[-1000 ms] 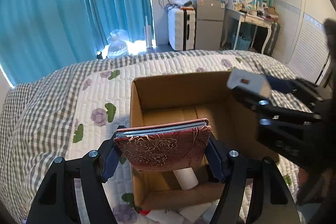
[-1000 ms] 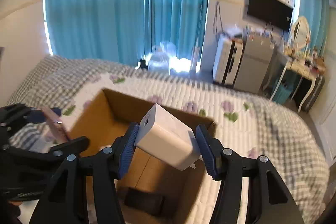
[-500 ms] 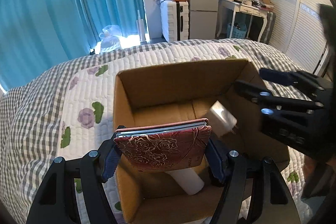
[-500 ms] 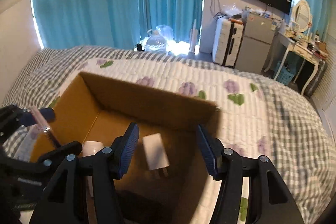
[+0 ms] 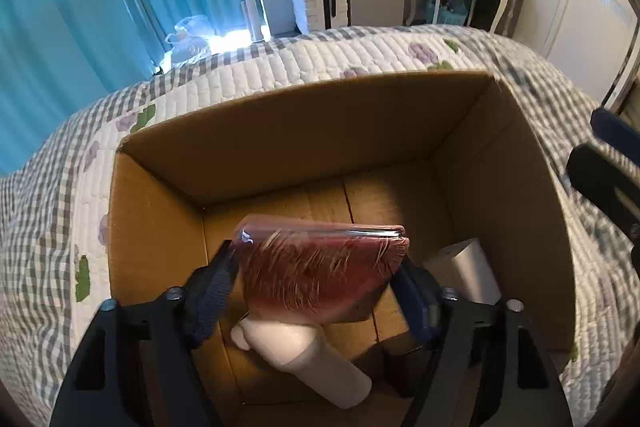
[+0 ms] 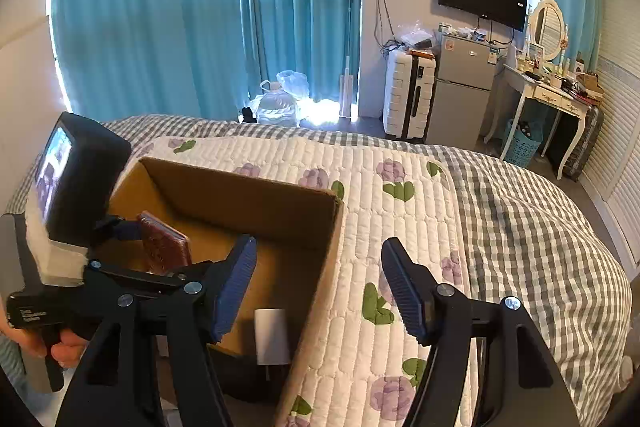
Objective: Organize rigid objects
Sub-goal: 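Carry the charger and red case into the box and open both tools, then grasp the white earbud case with the right tool while the left tool grasps the red-capped bottle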
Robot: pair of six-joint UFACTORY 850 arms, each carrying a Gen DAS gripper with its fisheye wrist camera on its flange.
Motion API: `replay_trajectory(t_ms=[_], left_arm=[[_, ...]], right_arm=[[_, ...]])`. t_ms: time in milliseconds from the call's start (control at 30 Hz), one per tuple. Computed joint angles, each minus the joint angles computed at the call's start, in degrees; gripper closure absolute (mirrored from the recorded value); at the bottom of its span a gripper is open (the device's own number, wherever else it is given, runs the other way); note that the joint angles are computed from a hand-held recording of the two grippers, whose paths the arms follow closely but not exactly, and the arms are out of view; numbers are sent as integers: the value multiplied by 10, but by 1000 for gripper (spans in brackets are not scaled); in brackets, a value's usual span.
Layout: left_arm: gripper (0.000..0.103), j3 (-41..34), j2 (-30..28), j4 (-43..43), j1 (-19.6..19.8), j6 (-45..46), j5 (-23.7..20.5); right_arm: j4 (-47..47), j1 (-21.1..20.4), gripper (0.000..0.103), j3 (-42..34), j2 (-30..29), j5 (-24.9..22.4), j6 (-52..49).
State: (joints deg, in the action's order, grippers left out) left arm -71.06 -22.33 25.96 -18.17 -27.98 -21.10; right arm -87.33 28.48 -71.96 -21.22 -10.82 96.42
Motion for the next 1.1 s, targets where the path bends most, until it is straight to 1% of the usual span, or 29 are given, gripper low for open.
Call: replay_trajectory(t_ms=[33, 67, 100, 200, 267, 333, 367, 400, 467, 500, 567, 633, 700, 833, 900, 933, 1033, 1100], left_arm=[[13, 1, 2, 11, -1, -10, -1], [13, 8, 10, 42, -4, -40, 2], [13, 13, 18, 50, -5, -51, 5], [13, 27, 44, 30, -1, -47, 9], [13, 50, 76, 29, 1, -56, 19], [13, 74, 107, 69, -1, -100, 27], [13, 96, 134, 97, -3, -127, 31], [13, 103, 147, 105, -4, -136, 31], [12, 141, 196, 115, -4, -153, 40], [10, 156, 216, 116, -3, -157, 45], [6, 192, 265, 125, -2, -179, 54], [2, 226, 311, 138, -2, -202, 56], [1, 253, 348, 154, -5, -225, 54], [1, 306, 410, 258, -17, -349, 41], [1, 324, 430, 265, -19, -357, 38], [1, 335, 437, 285, -21, -384, 37], [1, 352, 439, 307, -21, -419, 46], [1, 358, 433, 344, -29, -467, 38]], right_arm=[[-12, -1, 38, 2, 0, 2, 12], [-15, -3, 38, 4, 2, 4, 17], [-17, -5, 38, 8, 5, 4, 22], [-28, -6, 38, 22, 21, -2, 44], [-21, -1, 37, 36, 40, -11, 39], [-24, 6, 33, 53, 64, -25, 42], [-30, 11, 32, 65, 78, -33, 48], [-24, 15, 31, 73, 89, -39, 42], [1, 28, 31, 92, 116, -54, 16], [9, 35, 30, 102, 129, -62, 6], [17, 55, 24, 124, 157, -86, -4], [22, 74, 13, 141, 180, -103, -6], [35, 96, 11, 159, 204, -121, -13], [60, 137, 9, 184, 234, -146, -19], [62, 152, 9, 195, 241, -150, -11], [63, 159, 9, 201, 244, -149, -6], [63, 173, 9, 205, 234, -142, 5], [77, 178, 9, 197, 219, -143, -10]])
